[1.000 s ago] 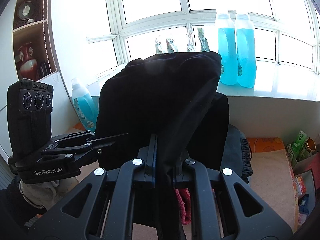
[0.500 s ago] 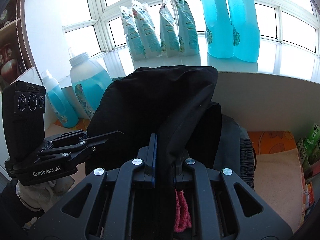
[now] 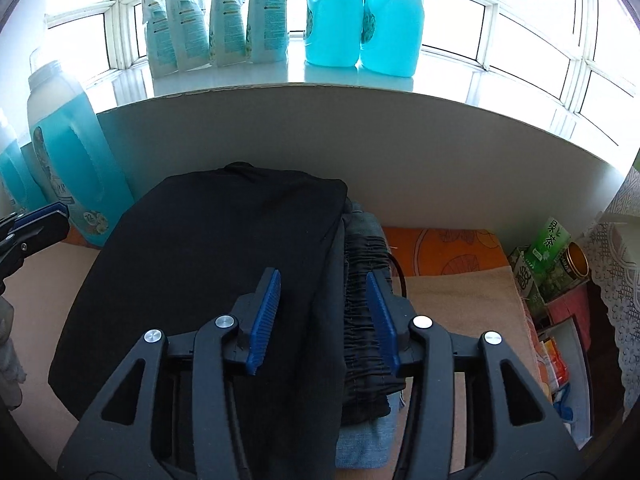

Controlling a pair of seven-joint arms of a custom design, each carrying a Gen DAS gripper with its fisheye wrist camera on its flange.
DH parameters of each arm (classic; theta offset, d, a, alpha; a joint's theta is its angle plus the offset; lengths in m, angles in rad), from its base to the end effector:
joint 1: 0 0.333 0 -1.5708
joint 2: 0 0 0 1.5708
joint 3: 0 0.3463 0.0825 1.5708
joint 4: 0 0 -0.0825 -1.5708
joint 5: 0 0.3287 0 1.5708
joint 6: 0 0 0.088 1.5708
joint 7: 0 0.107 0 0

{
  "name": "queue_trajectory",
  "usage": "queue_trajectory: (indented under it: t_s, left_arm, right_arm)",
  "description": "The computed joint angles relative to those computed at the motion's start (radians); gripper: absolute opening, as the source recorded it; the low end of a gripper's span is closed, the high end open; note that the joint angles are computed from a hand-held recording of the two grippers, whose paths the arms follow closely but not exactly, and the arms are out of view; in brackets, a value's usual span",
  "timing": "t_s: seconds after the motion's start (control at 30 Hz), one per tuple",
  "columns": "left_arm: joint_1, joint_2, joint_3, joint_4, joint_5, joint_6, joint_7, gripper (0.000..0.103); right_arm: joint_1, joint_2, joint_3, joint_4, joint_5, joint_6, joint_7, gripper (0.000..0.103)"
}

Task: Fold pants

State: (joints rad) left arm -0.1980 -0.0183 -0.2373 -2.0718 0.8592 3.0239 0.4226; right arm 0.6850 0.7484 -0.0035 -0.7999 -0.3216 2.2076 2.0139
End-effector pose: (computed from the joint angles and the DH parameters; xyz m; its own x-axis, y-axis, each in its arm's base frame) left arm 0.4577 -0.2766 0.5899 -0.1982 -0.9606 0.1948 -0.5613 -0.0517 -0.8260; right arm 0.5945 0.4702 0.5916 0.3231 -0.9456 0.0381 -0.7007 -0.2662 -0.6619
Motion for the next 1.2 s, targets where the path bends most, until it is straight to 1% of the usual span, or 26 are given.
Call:
queue_trajectory:
  t_s: [0.17, 0.2, 0.27, 0.37, 0.43, 0.47, 0.5, 0.57, 0.63, 0.67, 0.7, 0.73, 0.9, 0.93, 1.0, 1.1, 1.2]
  left_arm:
    - [-0.014, -0.031, -0.019, -0.028, -0.093, -0.006, 0.084, 0.02]
    - [-0.014, -0.04, -0.026, -0.038, -0.108, -0.004, 0.098, 0.023]
    - [-0.003, -0.064, -0.049, -0.056, -0.104, -0.006, 0.094, 0.029]
    - [0.021, -0.105, -0.087, -0.084, -0.107, -0.005, 0.092, 0.029]
    - [0.036, -0.136, -0.11, -0.11, -0.126, -0.002, 0.103, 0.03]
    - [0.051, -0.155, -0.128, -0.122, -0.122, -0.002, 0.095, 0.036]
    - [0.077, -0.176, -0.156, -0.133, -0.101, -0.003, 0.071, 0.045]
    - [0.119, -0.219, -0.2, -0.16, -0.079, 0.004, 0.044, 0.048]
    - [0.116, -0.253, -0.206, -0.192, -0.125, 0.017, 0.073, 0.048]
    - [0.115, -0.27, -0.21, -0.206, -0.147, 0.02, 0.087, 0.049]
    - [0.115, -0.289, -0.215, -0.222, -0.166, 0.024, 0.099, 0.052]
    - [0.114, -0.308, -0.218, -0.237, -0.184, 0.029, 0.111, 0.054]
    - [0.11, -0.417, -0.238, -0.31, -0.265, 0.028, 0.153, 0.063]
    - [0.103, -0.437, -0.239, -0.324, -0.282, 0.027, 0.162, 0.063]
    - [0.071, -0.473, -0.225, -0.354, -0.323, 0.024, 0.191, 0.064]
    - [0.021, -0.523, -0.209, -0.393, -0.384, 0.016, 0.229, 0.065]
    - [-0.014, -0.575, -0.21, -0.423, -0.437, -0.003, 0.26, 0.071]
  right_arm:
    - [0.004, -0.143, 0.004, -0.226, -0.039, 0.11, 0.078, 0.046]
    - [0.004, -0.172, 0.008, -0.272, -0.05, 0.131, 0.097, 0.046]
    - [0.002, -0.233, 0.018, -0.369, -0.073, 0.178, 0.138, 0.047]
    - [0.01, -0.305, 0.028, -0.477, -0.128, 0.221, 0.2, 0.049]
    - [0.025, -0.352, 0.029, -0.54, -0.19, 0.236, 0.253, 0.052]
    - [0.031, -0.372, 0.032, -0.569, -0.221, 0.244, 0.276, 0.053]
    - [0.034, -0.392, 0.039, -0.597, -0.245, 0.251, 0.296, 0.053]
    - [0.038, -0.433, 0.055, -0.654, -0.289, 0.263, 0.337, 0.054]
    - [0.04, -0.472, 0.073, -0.705, -0.325, 0.276, 0.384, 0.055]
    - [0.036, -0.491, 0.084, -0.729, -0.333, 0.287, 0.403, 0.058]
    - [0.035, -0.511, 0.095, -0.755, -0.344, 0.296, 0.426, 0.06]
    - [0.036, -0.528, 0.102, -0.776, -0.363, 0.3, 0.453, 0.064]
    - [0.036, -0.619, 0.151, -0.869, -0.445, 0.303, 0.578, 0.067]
    - [0.034, -0.637, 0.162, -0.886, -0.455, 0.304, 0.599, 0.071]
    - [0.032, -0.67, 0.185, -0.913, -0.48, 0.294, 0.645, 0.076]
    - [0.031, -0.718, 0.223, -0.953, -0.521, 0.266, 0.716, 0.078]
    - [0.034, -0.757, 0.263, -0.983, -0.569, 0.215, 0.783, 0.083]
